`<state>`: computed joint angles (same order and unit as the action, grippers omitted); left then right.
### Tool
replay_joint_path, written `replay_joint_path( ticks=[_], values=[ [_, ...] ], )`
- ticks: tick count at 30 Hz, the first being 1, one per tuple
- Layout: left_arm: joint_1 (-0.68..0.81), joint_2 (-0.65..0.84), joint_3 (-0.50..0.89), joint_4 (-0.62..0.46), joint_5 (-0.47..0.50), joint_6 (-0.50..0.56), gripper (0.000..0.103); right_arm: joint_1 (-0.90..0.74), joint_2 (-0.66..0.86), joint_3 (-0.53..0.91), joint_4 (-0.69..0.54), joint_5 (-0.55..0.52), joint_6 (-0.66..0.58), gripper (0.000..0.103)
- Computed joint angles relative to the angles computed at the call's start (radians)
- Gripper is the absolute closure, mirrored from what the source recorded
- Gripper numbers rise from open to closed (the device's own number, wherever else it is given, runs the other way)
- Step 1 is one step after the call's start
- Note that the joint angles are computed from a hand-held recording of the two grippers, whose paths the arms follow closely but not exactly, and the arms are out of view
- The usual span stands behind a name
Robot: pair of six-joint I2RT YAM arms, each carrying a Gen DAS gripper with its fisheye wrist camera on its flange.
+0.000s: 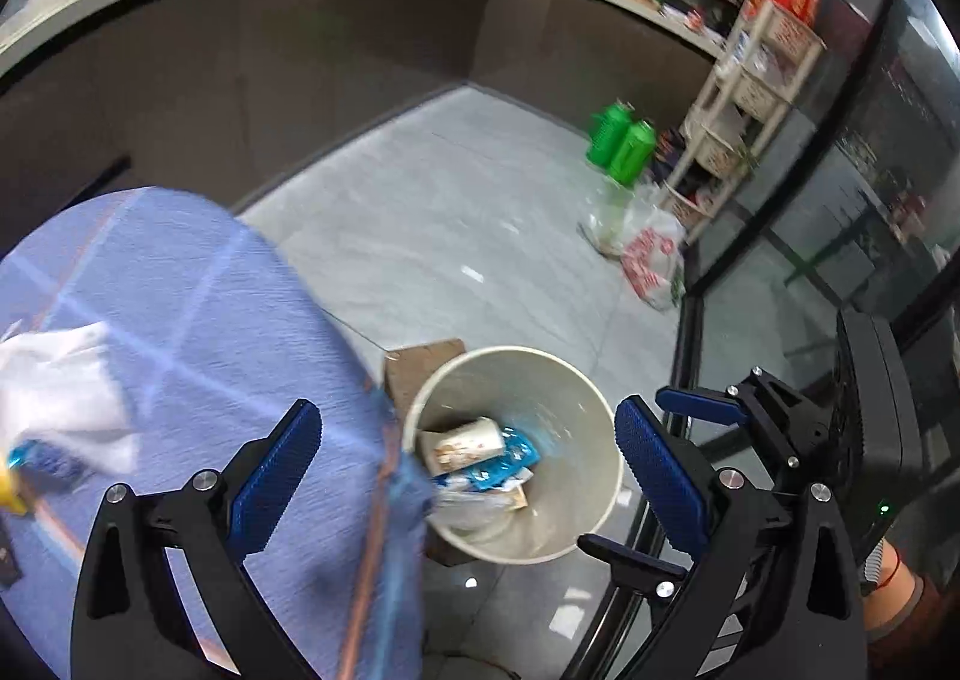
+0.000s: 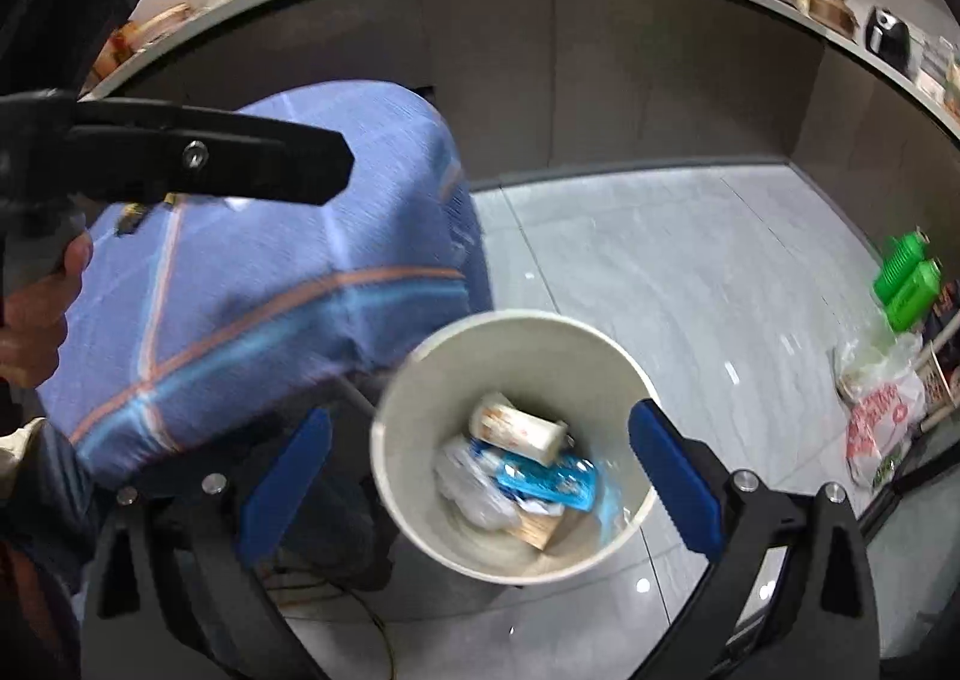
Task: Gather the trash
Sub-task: 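Move both grippers back over the table toward the snack bag and toothpaste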
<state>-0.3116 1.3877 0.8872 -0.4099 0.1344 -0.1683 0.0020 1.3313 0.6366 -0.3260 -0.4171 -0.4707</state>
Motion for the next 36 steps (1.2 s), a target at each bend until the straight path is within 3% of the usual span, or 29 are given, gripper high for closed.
replay_joint_path(
  ticks=[7, 11, 14, 19, 24, 28, 36],
  values=[
    [0.24, -0.268, -0.082, -0.179, 0.009, 0.061, 0.008, 0.208, -0.066, 0.019, -0.021, 0.0, 0.122, 0.003],
    [0.471, -0.379, -0.107, -0.286, 0.071, 0.183, 0.008, 0.356, -0.051, 0.048, 0.001, 0.018, 0.215, 0.003],
    [0.736, -0.424, -0.117, -0.367, 0.179, 0.321, 0.008, 0.456, -0.022, 0.081, 0.02, 0.028, 0.278, 0.003],
    [1.083, -0.375, -0.106, -0.438, 0.3, 0.529, 0.008, 0.598, 0.043, 0.145, 0.048, 0.037, 0.384, 0.005],
    [1.331, -0.277, -0.09, -0.444, 0.373, 0.68, 0.008, 0.728, 0.144, 0.23, 0.061, 0.107, 0.446, 0.022],
    [1.414, -0.203, -0.069, -0.423, 0.397, 0.738, 0.009, 0.792, 0.238, 0.302, 0.075, 0.163, 0.478, 0.042],
    [1.385, -0.024, -0.006, -0.326, 0.38, 0.693, 0.013, 0.84, 0.482, 0.519, 0.089, 0.247, 0.491, 0.05]
  ],
)
